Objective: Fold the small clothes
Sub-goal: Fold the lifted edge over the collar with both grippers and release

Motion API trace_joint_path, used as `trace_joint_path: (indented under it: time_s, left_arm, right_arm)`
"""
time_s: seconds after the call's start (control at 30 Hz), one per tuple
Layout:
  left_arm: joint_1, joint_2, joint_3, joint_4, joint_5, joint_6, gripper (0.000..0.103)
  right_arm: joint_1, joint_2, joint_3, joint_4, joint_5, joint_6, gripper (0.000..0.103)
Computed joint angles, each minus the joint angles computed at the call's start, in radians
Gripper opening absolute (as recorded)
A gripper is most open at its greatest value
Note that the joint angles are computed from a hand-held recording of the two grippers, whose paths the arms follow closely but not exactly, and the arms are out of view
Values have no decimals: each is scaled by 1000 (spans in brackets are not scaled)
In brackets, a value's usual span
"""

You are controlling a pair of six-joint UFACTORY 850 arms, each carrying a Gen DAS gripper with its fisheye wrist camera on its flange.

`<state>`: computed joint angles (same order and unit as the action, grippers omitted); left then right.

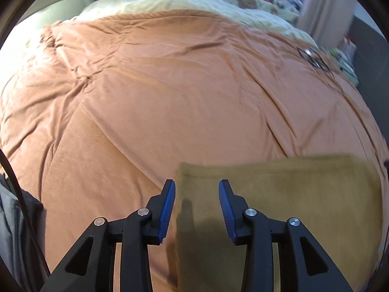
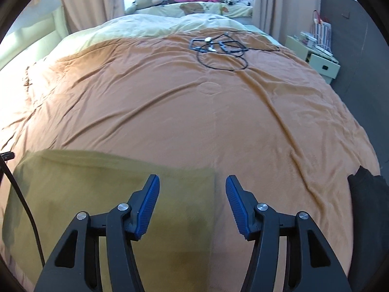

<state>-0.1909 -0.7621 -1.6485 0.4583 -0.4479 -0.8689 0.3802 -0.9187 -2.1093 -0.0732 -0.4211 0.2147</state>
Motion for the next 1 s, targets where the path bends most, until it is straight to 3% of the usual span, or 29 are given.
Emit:
trace_joint_path:
  time_s: [0.17,0.27,0.33,0.47,0.67,0.83,1.0]
  left_arm:
    - [-10,20,30,-115,13,128,39]
    - [-10,18,40,-181,12,193,31]
    - [-11,1,31,-207,-17,215,29]
    - [-1,-46,1,-243,-66,229,24]
    - [12,-77,-19,-219,-28,177,25]
    - [4,-121,-87,-134,-54,95,25]
    - [-8,-117,-106,-22,-73,-15,25]
  right_arm:
    - [3,3,7,51,-65,-103,53]
    - [4,-19,-16,47,-114,-115,35]
    - [-4,-54,-61,71,-159,-130,30]
    - [-16,-112,-137,43,-197,-71,29]
    - [-14,-199,-272,-57,-224,53,29]
    - [-9,-346,-526,-47,-339,77,29]
    - [9,-246,-381,-42,-226,39,29]
